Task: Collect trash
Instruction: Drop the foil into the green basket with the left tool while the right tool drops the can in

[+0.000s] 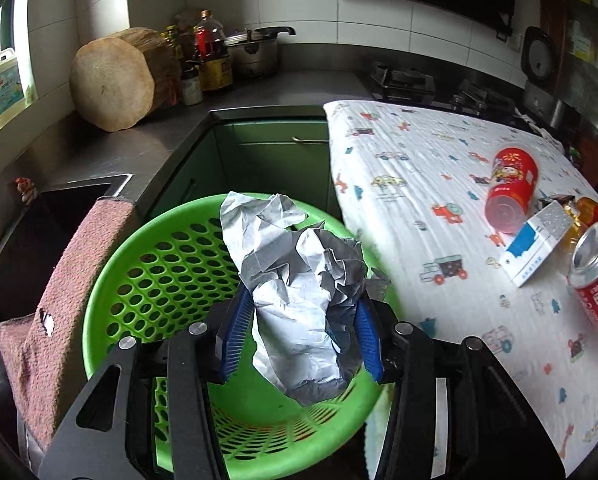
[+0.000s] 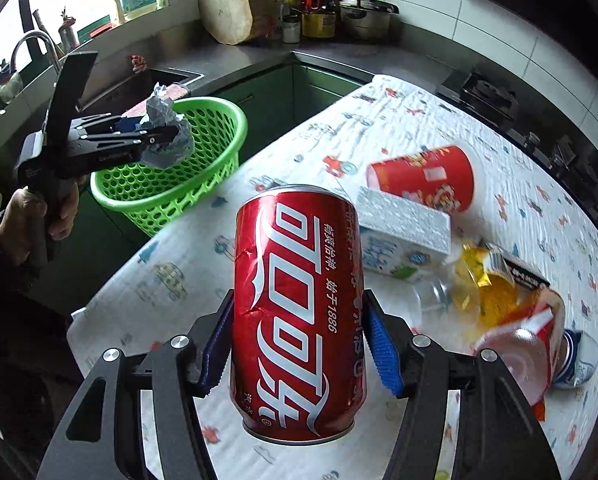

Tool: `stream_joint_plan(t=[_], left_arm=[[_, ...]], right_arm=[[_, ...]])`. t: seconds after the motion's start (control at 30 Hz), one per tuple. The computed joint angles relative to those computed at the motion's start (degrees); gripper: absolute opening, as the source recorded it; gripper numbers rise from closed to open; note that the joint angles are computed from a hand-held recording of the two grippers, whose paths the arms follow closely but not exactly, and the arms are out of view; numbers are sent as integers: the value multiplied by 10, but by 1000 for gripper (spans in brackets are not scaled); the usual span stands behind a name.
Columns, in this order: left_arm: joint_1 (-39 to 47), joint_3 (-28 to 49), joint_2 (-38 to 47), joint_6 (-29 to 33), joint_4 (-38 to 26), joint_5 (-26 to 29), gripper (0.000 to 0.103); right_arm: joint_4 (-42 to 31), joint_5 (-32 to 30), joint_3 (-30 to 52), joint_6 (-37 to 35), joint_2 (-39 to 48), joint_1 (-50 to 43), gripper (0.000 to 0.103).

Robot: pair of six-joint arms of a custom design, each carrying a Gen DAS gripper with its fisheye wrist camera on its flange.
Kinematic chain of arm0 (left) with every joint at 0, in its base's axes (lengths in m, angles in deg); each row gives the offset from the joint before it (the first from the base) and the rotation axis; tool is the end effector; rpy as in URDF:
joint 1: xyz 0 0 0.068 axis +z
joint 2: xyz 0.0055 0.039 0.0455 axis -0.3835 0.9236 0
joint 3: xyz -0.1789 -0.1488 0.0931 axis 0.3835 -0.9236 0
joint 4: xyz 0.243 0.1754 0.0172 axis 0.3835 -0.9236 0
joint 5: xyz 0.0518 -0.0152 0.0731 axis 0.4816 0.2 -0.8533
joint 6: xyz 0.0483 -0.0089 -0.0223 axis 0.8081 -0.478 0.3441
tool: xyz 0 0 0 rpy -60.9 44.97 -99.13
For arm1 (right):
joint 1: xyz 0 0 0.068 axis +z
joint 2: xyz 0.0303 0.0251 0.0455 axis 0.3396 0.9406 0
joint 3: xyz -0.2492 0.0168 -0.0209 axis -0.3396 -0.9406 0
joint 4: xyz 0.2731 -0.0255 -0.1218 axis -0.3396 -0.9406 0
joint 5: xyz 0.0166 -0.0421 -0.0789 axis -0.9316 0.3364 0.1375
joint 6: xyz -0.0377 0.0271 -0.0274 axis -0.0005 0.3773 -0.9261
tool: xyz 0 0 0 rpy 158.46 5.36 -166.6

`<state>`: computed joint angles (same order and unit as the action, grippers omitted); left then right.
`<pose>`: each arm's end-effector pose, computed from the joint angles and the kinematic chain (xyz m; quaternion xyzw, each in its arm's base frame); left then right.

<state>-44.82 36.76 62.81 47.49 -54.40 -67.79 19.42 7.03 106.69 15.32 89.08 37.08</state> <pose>0.3204 -0.1186 0.1599 -0.0264 0.9252 0.0258 0.3776 0.3204 0.1081 0.2226 -0.3384 0.8999 0.1089 0.2527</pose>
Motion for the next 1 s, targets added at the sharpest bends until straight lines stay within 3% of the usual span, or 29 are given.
stream_joint_plan(t=[0.23,0.47,0.6,1.0], left_arm=[[66,-23,24,13,-9,19,55],[96,-50,25,13,18,35,76],[110,-73,5,16,32,41,79],[149,-203,-187,1,26,36,90]], right_arm=[[8,2,122,47,119,85,58],[-8,6,259,70,241,132,58],[-21,3,331,81,301,150,58],[-101,25,617,122,526,204,58]])
